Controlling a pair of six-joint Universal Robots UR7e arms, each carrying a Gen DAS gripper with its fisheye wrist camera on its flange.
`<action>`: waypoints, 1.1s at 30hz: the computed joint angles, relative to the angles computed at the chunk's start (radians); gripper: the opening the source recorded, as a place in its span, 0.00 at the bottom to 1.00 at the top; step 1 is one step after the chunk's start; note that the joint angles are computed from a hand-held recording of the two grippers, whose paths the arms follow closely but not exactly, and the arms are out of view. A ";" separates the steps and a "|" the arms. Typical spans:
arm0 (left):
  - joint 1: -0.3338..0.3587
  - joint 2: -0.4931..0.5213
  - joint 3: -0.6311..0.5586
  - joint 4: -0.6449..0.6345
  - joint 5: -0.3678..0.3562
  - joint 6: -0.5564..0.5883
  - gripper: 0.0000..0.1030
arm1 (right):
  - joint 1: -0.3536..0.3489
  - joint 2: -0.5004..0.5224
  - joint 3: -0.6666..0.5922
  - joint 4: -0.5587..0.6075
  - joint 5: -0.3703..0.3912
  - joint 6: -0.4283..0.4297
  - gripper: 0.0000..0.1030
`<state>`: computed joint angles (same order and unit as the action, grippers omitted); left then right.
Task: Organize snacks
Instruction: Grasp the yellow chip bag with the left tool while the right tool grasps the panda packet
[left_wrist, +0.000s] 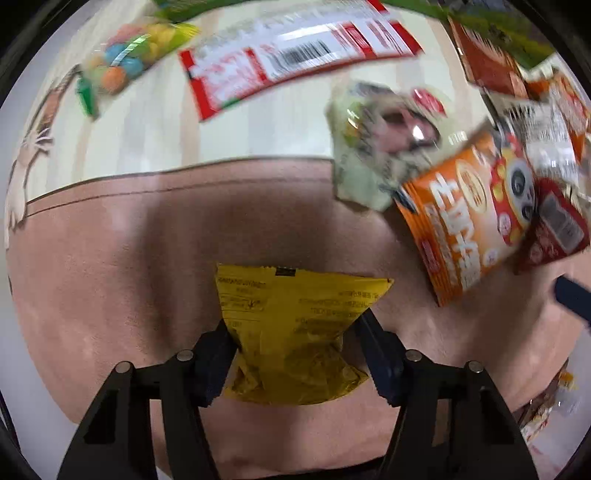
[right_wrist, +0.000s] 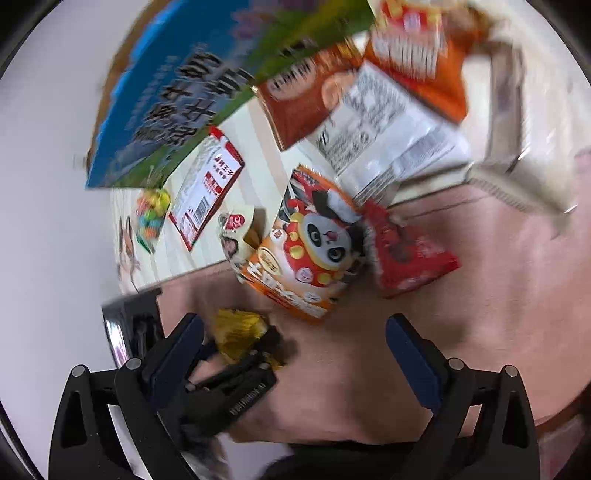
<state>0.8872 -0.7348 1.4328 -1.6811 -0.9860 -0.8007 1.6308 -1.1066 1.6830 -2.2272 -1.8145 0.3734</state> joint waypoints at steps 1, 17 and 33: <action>-0.001 -0.009 0.006 0.005 0.016 -0.019 0.56 | -0.012 0.011 0.002 -0.015 0.024 0.026 0.98; 0.056 -0.099 0.060 0.005 0.049 -0.135 0.58 | 0.019 0.156 -0.088 -0.014 -0.142 0.067 0.72; 0.049 -0.050 0.079 -0.018 0.045 -0.123 0.61 | 0.107 0.200 -0.102 0.132 -0.406 -0.159 0.87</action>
<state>0.9358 -0.7849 1.5113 -1.6994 -0.9406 -0.9238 1.7380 -0.9065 1.5815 -2.0951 -2.2202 0.2144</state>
